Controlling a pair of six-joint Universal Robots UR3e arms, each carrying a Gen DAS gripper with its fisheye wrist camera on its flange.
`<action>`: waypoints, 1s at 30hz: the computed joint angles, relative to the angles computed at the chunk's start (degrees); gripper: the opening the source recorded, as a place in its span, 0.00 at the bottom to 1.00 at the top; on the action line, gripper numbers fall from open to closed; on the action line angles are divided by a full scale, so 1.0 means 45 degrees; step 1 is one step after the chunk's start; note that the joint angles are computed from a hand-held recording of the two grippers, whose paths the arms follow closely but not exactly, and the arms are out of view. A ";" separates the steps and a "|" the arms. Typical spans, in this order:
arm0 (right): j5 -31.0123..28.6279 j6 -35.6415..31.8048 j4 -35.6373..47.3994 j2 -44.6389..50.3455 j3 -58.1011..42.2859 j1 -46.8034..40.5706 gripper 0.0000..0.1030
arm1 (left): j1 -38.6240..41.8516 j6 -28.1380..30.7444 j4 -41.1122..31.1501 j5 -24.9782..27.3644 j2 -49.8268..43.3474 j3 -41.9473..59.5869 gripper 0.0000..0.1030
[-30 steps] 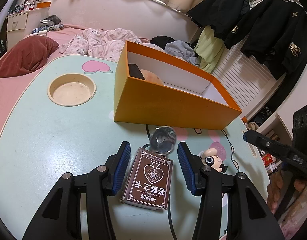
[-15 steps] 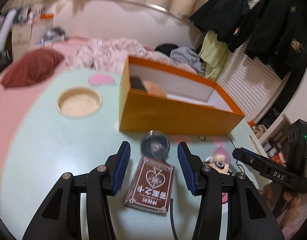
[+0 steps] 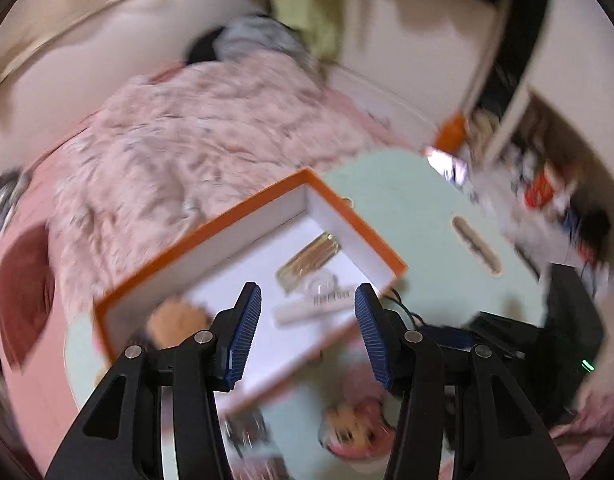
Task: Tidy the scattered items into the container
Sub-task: 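Grasp the glass perfume bottle in the box with the left gripper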
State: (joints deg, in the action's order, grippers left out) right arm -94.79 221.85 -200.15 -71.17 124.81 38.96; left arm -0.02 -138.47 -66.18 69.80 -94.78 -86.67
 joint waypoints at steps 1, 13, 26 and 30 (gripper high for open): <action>0.0084 -0.0001 -0.0129 -0.0002 0.0064 -0.0028 0.58 | -0.0474 -0.0077 0.0270 0.0415 -0.0808 0.0612 0.48; 0.1173 0.0143 -0.1327 -0.0112 0.0835 -0.0579 0.61 | -0.2241 0.0600 -0.1212 0.1382 -0.4848 0.4080 0.40; 0.1333 0.0191 -0.1373 -0.0177 0.0885 -0.0640 0.63 | -0.1449 0.0056 0.0283 0.2015 -0.5065 0.3160 0.23; 0.1217 0.0202 -0.1217 -0.0283 0.0876 -0.0562 0.63 | -0.1530 -0.0281 0.0218 0.2222 -0.5083 0.3190 0.18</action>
